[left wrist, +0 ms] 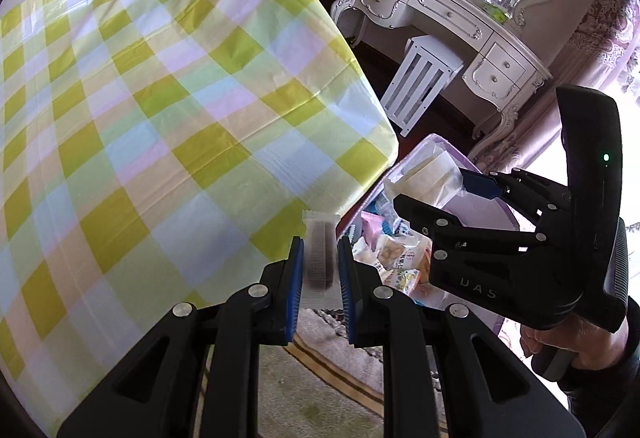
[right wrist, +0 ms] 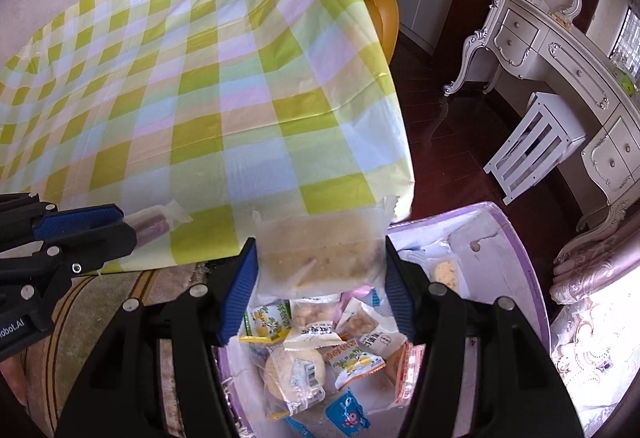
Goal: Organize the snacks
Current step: 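Lift and carry the stick snack and cake bag over the white box, then open both tools to drop the stick snack and cake bag into the box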
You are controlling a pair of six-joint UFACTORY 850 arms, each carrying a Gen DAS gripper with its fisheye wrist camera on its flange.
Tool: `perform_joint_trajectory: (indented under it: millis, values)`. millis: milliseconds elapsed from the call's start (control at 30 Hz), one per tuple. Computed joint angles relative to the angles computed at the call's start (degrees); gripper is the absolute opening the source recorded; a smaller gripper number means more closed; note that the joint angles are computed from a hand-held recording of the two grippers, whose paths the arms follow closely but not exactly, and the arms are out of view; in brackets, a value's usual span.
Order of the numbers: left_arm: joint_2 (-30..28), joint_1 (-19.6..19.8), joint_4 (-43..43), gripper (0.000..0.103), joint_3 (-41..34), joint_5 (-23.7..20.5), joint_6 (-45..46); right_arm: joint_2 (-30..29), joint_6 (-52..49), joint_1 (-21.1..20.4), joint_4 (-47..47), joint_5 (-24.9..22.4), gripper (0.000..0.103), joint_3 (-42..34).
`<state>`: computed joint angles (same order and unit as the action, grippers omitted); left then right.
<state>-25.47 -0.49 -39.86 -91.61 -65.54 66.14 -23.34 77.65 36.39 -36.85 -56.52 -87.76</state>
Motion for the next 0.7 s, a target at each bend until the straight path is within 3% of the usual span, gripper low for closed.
perform_joint_trajectory:
  millis: [300, 400, 467, 533, 600, 700]
  values:
    - [1.81, -4.28, 5.07, 0.017, 3.96, -1.19, -4.49, 6.52, 6.8, 0.57, 0.74, -2.36, 0.06, 9.86]
    - [1.64, -4.81, 6.58, 0.018, 4.16, -1.5, -6.05, 7.42, 8.67, 1.19, 1.28, -3.67, 0.065, 11.02]
    - [1.36, -4.59, 6.8, 0.024, 3.94, -2.25, -7.09, 7.83, 9.17, 1.75, 1.48, -4.0, 0.067, 11.36]
    - [1.25, -4.1, 6.51, 0.04, 3.91, -3.38, -7.89, 8.13, 10.0, 2.41, 1.35, -4.82, 0.071, 11.44]
    - [1.68, -3.56, 6.47, 0.049, 4.44, -4.38, -7.98, 8.41, 10.75, 3.12, 0.95, -6.0, 0.075, 11.36]
    - [3.18, -2.52, 6.45, 0.055, 6.02, -5.52, -7.48, 8.77, 11.92, 4.04, 0.56, -7.96, 0.076, 11.04]
